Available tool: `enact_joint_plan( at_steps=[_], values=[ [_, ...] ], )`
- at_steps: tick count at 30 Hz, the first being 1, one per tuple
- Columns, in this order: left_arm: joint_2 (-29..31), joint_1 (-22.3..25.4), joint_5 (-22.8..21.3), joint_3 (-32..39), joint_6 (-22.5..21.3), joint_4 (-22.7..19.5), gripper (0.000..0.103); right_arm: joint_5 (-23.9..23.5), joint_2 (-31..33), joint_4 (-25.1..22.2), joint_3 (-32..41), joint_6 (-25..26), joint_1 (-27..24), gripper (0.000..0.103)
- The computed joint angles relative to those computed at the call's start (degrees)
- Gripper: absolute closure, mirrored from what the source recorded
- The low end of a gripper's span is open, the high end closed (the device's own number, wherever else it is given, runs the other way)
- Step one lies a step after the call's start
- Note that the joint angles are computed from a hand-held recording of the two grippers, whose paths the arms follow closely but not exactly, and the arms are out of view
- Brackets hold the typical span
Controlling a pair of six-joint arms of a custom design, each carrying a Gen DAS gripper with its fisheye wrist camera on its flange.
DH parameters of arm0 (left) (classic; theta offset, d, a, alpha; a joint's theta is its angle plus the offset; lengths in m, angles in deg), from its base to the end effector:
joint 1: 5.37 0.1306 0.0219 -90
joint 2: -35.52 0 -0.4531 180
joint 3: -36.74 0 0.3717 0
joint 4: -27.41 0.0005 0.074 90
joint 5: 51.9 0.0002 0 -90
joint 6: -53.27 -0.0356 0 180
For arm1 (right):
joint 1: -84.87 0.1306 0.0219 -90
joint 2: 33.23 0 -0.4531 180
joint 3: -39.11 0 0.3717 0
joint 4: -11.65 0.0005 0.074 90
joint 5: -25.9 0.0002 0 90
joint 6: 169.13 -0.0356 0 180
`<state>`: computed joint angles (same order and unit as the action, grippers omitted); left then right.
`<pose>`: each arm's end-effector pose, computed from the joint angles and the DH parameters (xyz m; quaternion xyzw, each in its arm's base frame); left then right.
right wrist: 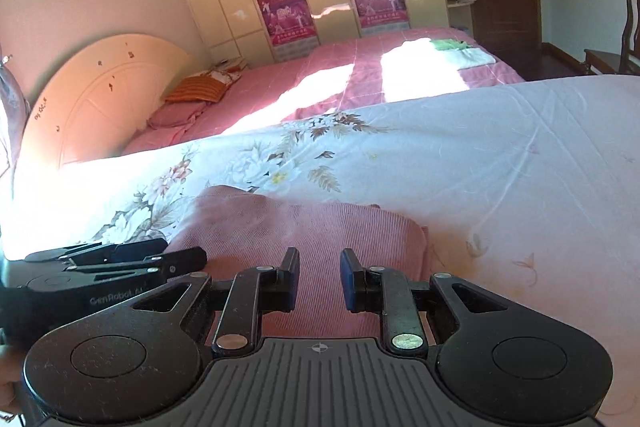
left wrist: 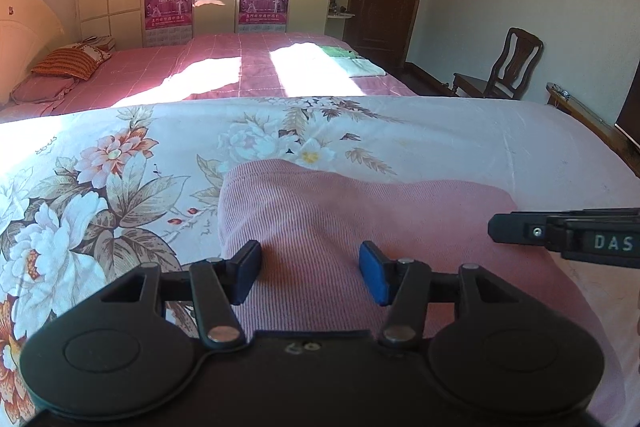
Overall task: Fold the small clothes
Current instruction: 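Open the right gripper and press the folded stack flat with both grippers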
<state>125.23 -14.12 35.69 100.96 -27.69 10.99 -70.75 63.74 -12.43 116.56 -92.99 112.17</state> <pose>0.4316 -0.0654 0.3504 -0.0109 0.9130 -0.0440 0.4054 0.4482 0.2354 0.3806 -0.1301 0.9086 0.1882 0.3494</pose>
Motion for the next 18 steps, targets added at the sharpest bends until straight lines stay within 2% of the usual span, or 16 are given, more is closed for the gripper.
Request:
enact_joint_plan(
  at_steps=[2, 4, 7, 9, 12, 16, 18],
  values=[
    [0.10, -0.31, -0.77, -0.54, -0.98, 0.41, 0.050, 4.08, 2.16, -2.33, 0.01, 3.41, 0.27, 0.081],
    [-0.11, -0.13, -0.48, -0.73, -1.35, 0.56, 0.048, 1.70, 1.59, 1.96, -3.30, 3.84, -1.18, 0.082],
    [-0.54, -0.46, -1.60, -0.27, -1.68, -0.58, 0.046, 1.65, 1.19, 0.62, -2.73, 3.63, -1.32, 0.082],
    [-1.20, -1.03, -2.66, -0.09, -1.22, -1.52, 0.048, 1.48, 0.30, 0.47, -2.64, 1.72, -1.33, 0.082],
    [-2.45, -2.29, -5.13, -0.01, -0.89, -3.04, 0.048, -1.27, -3.02, 3.02, -4.72, -1.94, -2.05, 0.081],
    [-4.51, -3.92, -6.67, -0.32, -0.63, -5.17, 0.048, -2.32, -6.06, 1.90, -5.23, -0.72, -1.23, 0.080],
    [-5.77, -4.59, -6.66, -0.69, 0.23, -6.08, 0.047, -2.16, -7.26, 1.97, -5.92, -0.48, -0.36, 0.075]
  ],
)
